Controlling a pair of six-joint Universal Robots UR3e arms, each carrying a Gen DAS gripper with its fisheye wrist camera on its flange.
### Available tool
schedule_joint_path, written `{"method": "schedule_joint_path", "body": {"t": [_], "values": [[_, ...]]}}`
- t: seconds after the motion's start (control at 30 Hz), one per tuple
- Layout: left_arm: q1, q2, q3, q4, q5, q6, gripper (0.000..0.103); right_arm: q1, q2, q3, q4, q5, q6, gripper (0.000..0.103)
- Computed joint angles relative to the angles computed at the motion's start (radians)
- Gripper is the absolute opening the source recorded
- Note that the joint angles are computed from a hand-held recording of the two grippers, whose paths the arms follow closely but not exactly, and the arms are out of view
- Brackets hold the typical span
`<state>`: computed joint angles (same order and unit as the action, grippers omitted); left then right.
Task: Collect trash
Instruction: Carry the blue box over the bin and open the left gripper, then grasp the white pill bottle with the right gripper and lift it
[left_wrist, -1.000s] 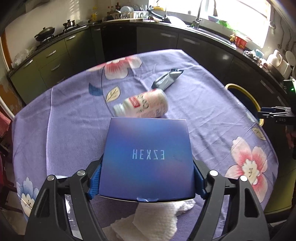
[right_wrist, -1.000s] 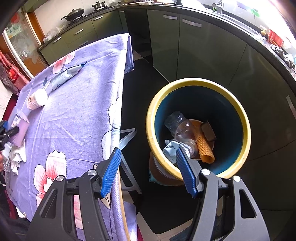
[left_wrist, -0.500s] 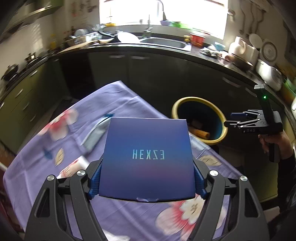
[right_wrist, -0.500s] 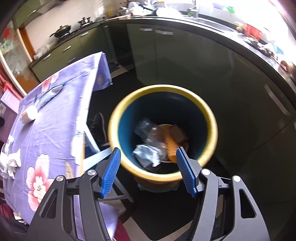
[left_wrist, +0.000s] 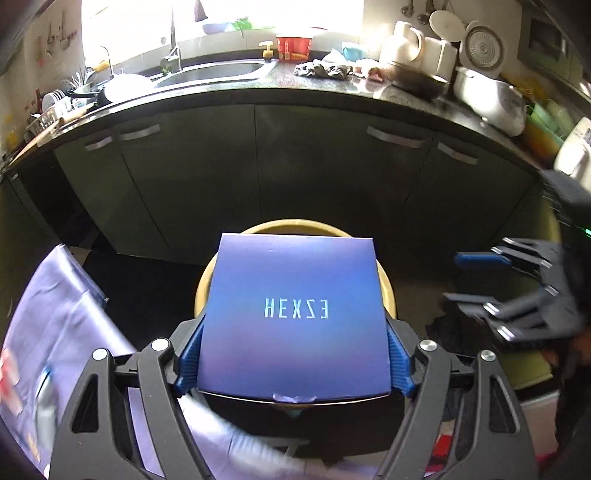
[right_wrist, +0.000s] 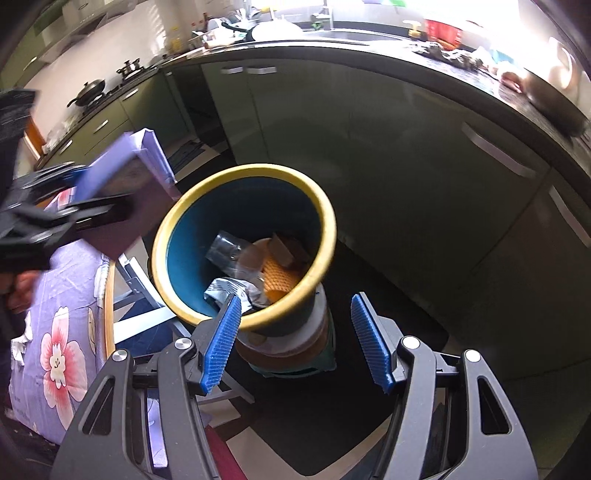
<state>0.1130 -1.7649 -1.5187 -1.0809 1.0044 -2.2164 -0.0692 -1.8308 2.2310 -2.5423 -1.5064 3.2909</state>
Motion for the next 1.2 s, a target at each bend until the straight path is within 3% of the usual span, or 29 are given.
{"method": "schedule_joint_path", "body": {"t": [0.13, 0.3, 0.43, 0.67, 0.73, 0.83, 0.93, 1.2], "values": [[-0.053, -0.098, 0.046, 0.096, 0.036, -0.109, 0.076, -0.037, -0.057, 0.039, 0.017, 0.017, -0.012, 0.062], [0.040, -0.006, 0.002, 0.030, -0.029, -0.058, 0.080, -0.045, -0.053, 0.047, 0.009, 0.036, -0.017, 0.062], [0.183, 0.127, -0.053, -0.099, -0.112, 0.044, 0.082, -0.009, 0.012, 0.013, -0.014, 0.037, -0.009, 0.062], [0.551, 0.330, -0.062, -0.540, -0.247, 0.417, 0.083, 0.138, 0.155, -0.129, -0.014, 0.000, 0.039, 0.062], [0.688, 0.345, -0.007, -0.739, -0.275, 0.569, 0.085, 0.202, 0.224, -0.201, -0.011, -0.023, 0.058, 0.062], [0.873, 0.342, 0.056, -0.941, -0.293, 0.770, 0.087, 0.291, 0.343, -0.347, 0.023, -0.040, 0.068, 0.062], [1.018, 0.301, 0.109, -1.026, -0.294, 0.884, 0.087, 0.361, 0.464, -0.503, 0.063, -0.041, 0.072, 0.062], [1.200, 0.097, 0.268, -1.011, -0.296, 0.917, 0.087, 0.552, 0.940, -1.264, 0.345, -0.020, 0.015, 0.062]]}}
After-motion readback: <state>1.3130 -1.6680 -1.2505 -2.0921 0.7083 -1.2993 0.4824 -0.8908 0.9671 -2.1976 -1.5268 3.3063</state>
